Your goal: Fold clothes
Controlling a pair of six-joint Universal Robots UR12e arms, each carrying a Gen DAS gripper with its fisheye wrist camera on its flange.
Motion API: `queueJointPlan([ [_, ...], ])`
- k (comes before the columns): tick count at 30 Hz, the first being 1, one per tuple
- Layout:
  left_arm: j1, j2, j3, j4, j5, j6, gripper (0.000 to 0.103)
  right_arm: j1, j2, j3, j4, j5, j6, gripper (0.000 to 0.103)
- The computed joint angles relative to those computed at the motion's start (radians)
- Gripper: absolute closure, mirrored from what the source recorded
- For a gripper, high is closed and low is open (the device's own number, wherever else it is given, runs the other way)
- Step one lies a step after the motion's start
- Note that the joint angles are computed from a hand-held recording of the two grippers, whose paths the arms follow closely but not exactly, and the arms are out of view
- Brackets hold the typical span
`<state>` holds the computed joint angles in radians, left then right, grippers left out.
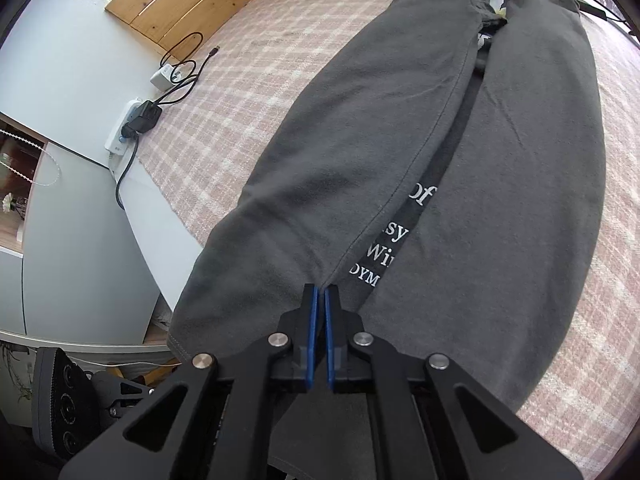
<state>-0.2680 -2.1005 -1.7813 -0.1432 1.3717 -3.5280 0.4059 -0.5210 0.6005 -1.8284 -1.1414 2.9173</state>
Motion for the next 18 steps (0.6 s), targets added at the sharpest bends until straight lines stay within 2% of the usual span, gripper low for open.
queueJointPlan([
  [2, -0.005, -0.003, 0.011, -0.001, -0.010, 0.006, 0.100, 0.003, -0.007, 0.006, -0.007, -0.033, -0.028, 0.099],
  [5, -0.008, -0.010, 0.034, -0.094, -0.003, 0.009, 0.099, 0.009, -0.003, -0.007, 0.008, -0.079, -0.065, 0.098],
  [6, -0.008, -0.006, 0.031, -0.117, -0.011, 0.001, 0.099, 0.012, 0.011, -0.038, 0.051, -0.103, -0.067, 0.096],
  [8, 0.000, 0.027, -0.013, -0.101, -0.035, -0.014, 0.097, 0.014, 0.021, -0.065, 0.099, -0.136, -0.072, 0.086],
  [10, 0.010, 0.070, -0.064, -0.073, 0.005, -0.050, 0.085, 0.011, -0.021, 0.009, 0.016, -0.158, -0.063, 0.085],
  [12, 0.038, 0.107, -0.115, -0.055, 0.034, -0.118, 0.085, 0.007, -0.065, 0.088, -0.085, -0.171, -0.044, 0.085],
  [14, 0.073, 0.119, -0.143, -0.041, 0.032, -0.198, 0.085, 0.000, -0.089, 0.133, -0.137, -0.111, -0.047, 0.085],
  [16, 0.101, 0.114, -0.151, -0.024, 0.021, -0.243, 0.085, 0.001, -0.096, 0.149, -0.146, -0.064, -0.069, 0.085],
  [18, 0.115, 0.092, -0.135, -0.021, -0.009, -0.246, 0.082, 0.017, -0.088, 0.145, -0.124, -0.089, -0.093, 0.085],
])
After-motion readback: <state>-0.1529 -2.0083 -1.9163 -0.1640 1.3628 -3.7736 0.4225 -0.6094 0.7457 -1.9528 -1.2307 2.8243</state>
